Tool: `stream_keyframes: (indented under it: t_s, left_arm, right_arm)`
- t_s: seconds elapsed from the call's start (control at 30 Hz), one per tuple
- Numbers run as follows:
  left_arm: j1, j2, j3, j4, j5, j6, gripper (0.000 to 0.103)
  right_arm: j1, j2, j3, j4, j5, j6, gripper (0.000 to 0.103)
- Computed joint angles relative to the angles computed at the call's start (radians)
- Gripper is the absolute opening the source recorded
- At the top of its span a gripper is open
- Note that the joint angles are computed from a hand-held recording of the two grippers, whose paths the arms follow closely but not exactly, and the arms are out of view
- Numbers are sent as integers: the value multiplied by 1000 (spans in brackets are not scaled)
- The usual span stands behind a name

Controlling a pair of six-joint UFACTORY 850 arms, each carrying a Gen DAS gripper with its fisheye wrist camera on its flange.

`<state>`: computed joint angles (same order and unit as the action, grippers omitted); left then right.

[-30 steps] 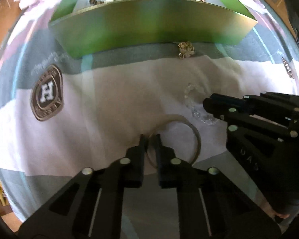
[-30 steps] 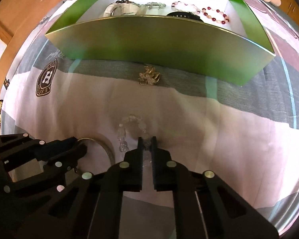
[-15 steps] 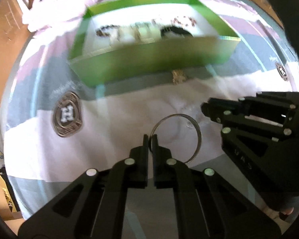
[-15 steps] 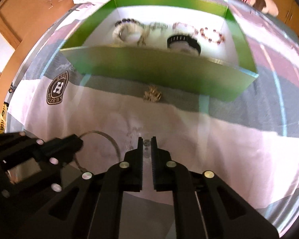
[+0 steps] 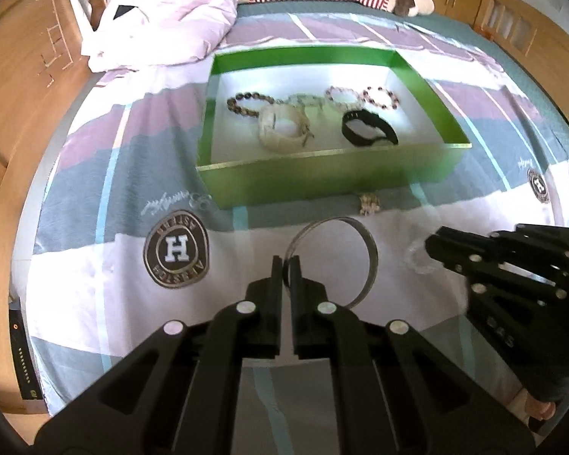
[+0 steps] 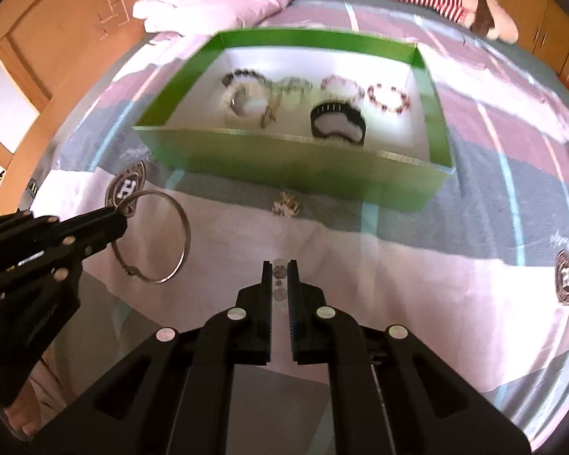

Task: Organize jewelry
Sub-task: 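Carry the silver bangle and crystal bracelet toward the green box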

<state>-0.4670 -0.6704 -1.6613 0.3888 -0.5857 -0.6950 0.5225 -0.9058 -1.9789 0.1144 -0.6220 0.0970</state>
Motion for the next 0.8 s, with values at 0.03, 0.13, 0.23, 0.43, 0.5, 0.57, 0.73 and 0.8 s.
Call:
stream_keyframes:
  t_s: [0.03, 0.13, 0.23, 0.43, 0.5, 0.57, 0.73, 0.8]
  left_arm:
    - [2, 1, -3, 10, 1, -10, 3]
    - [14, 2, -24, 3, 9, -11, 3]
    - [23, 6, -43, 37, 17, -39, 3]
    - [35, 24, -52, 76, 34, -55, 3]
    - [40, 39, -39, 52, 58, -38, 3]
    - [46, 31, -58, -2, 72, 33, 4]
    - [52, -66, -213, -96, 23, 120, 4]
    - [64, -118, -288, -155, 1, 161, 5]
  right_arm:
    - [1, 13, 11, -16, 16, 4, 7]
    - [0, 38, 25, -61, 57, 19, 7]
    - [-10, 49, 20, -75, 85, 31, 7]
    - [-44, 42, -28, -10, 103, -14, 7]
    - [-58, 37, -41, 50, 103, -36, 7]
    - [-67, 17, -75, 98, 87, -68, 7]
    - [-66, -142, -336, 80, -33, 2, 7]
    - [-64, -243, -508, 83, -110, 27, 7]
